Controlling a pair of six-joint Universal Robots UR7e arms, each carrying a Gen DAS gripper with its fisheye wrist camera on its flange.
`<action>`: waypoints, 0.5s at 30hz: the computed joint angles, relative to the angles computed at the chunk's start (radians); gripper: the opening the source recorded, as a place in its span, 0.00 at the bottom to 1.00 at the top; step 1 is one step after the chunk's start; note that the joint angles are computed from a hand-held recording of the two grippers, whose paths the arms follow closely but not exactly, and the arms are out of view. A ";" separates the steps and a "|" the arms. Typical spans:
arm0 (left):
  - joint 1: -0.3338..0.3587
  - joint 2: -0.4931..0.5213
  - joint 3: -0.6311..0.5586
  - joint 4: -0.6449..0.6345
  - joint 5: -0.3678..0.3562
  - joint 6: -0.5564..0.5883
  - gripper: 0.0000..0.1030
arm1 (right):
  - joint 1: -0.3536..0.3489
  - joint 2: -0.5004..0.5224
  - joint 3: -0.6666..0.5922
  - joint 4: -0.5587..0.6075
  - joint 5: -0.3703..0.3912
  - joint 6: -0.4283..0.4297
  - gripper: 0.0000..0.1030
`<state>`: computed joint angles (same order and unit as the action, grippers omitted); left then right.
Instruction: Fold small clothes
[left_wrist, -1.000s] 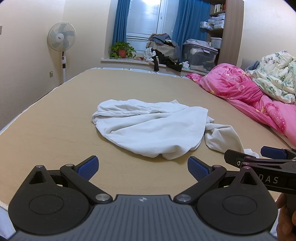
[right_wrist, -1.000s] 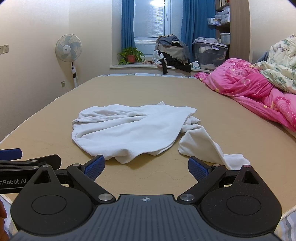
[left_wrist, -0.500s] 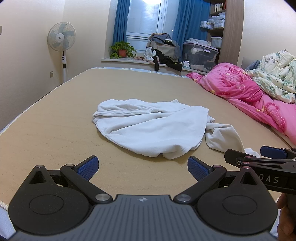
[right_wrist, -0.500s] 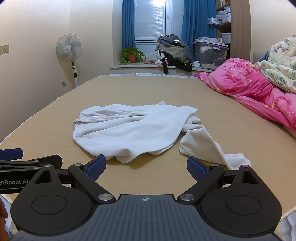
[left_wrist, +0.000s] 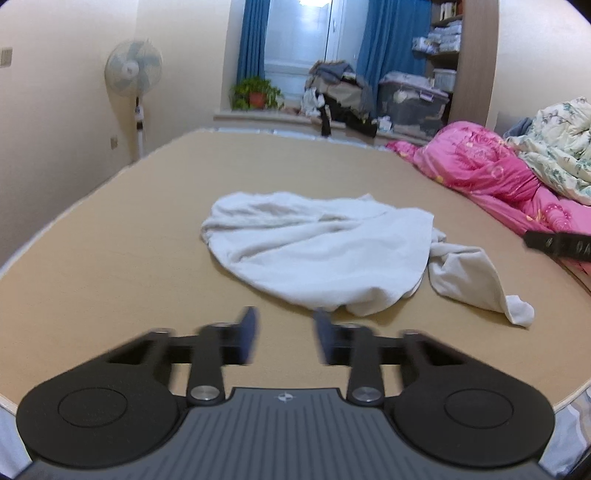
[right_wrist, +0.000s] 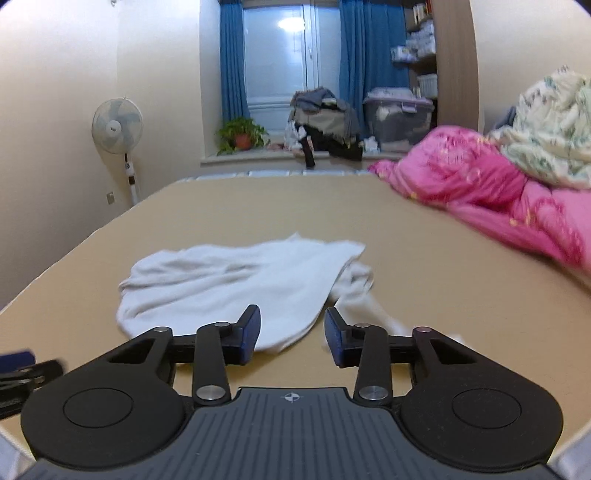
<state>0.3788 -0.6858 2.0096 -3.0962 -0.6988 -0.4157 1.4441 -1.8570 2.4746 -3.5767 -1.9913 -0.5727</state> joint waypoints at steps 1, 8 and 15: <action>0.009 -0.002 -0.009 0.017 -0.005 0.002 0.24 | -0.028 -0.012 -0.009 0.024 0.037 0.004 0.37; 0.126 0.043 -0.155 0.142 -0.116 0.050 0.24 | -0.149 -0.048 -0.050 0.228 0.108 0.101 0.37; 0.282 0.153 -0.360 0.238 -0.303 -0.104 0.32 | -0.161 -0.023 -0.063 0.172 0.135 0.023 0.38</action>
